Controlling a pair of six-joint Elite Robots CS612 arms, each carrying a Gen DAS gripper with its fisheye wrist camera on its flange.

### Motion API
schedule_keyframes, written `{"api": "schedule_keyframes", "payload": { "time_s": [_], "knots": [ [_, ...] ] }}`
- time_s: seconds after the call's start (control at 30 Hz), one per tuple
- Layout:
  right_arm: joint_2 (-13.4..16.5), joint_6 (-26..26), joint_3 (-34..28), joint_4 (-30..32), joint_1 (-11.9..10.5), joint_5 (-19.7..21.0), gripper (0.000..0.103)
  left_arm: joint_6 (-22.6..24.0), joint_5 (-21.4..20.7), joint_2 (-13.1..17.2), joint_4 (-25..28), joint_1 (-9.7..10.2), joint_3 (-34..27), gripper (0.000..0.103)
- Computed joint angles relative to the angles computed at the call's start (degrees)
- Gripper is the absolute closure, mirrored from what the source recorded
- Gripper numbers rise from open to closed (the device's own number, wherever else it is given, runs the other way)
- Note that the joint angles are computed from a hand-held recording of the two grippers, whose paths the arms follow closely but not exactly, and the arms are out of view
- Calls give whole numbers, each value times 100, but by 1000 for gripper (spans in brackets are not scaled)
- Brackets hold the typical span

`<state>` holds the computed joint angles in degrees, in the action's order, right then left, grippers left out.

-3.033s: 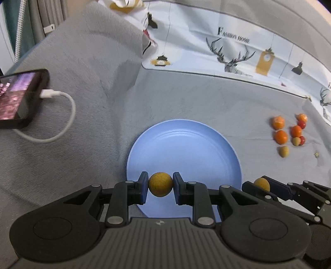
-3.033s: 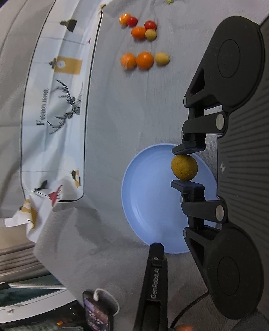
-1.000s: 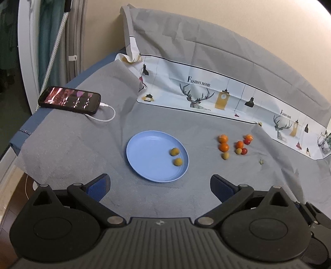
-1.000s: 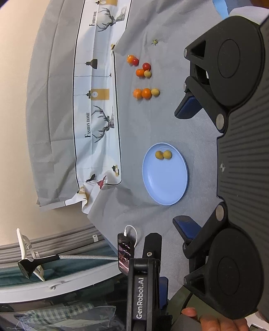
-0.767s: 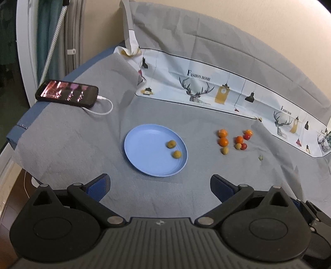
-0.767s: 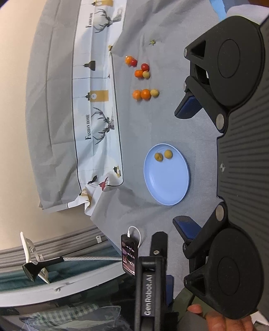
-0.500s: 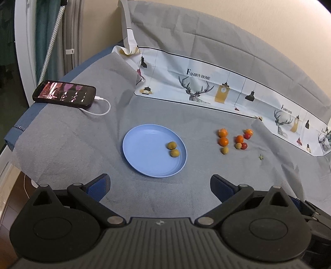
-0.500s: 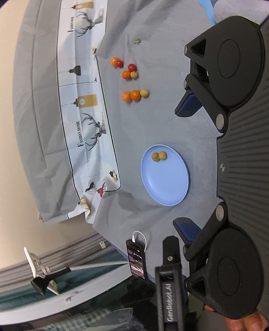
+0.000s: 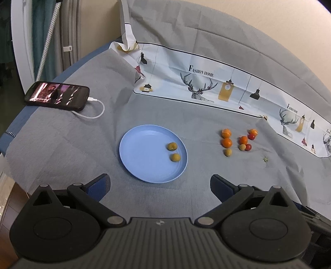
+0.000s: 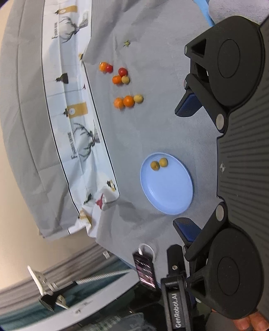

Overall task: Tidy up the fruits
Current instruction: 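Lift both tools off the plate and move toward the remaining fruits, then grasp a mandarin with left gripper while right gripper grasps a red cherry tomato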

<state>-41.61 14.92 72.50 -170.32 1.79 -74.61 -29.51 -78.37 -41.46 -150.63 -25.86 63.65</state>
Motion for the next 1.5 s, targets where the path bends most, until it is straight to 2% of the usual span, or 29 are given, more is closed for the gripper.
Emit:
{"api": "schedule_keyframes", "payload": {
  "time_s": [0.3,0.5,0.6,0.67,0.73,0.93,1.1,1.2,1.33,1.4,1.5],
  "knots": [
    [296,651,-583,326,-138,-218,1,-46,0,480,549,6,-941,0],
    [482,1063,-926,483,-353,554,0,28,-53,879,960,-23,-1710,0],
    [531,1223,-1158,984,-399,719,0,68,-111,1049,1099,-43,-2036,0],
    [592,1211,-1319,1300,-472,1187,0,89,-140,1127,1170,-56,-2185,0],
    [611,1228,-1382,1421,-487,1293,0,119,-159,1183,1217,-70,-2290,0],
    [540,1052,-1282,1200,-361,469,0,198,-145,1188,1216,-90,-2291,0],
    [628,1824,-1456,1658,-534,1051,1,167,-158,1186,1269,-87,-2286,0],
    [626,1584,-1496,1815,-530,940,1,193,-150,1203,1279,-90,-2311,0],
    [635,1557,-1418,1460,-537,830,0,224,-176,1330,1411,-98,-2533,0],
    [657,1316,-1394,1194,-534,641,0,285,-181,1479,1502,-113,-2784,0],
    [734,623,-1410,865,-507,22,0,481,-99,1938,1817,-157,-3576,0]
  ]
}}
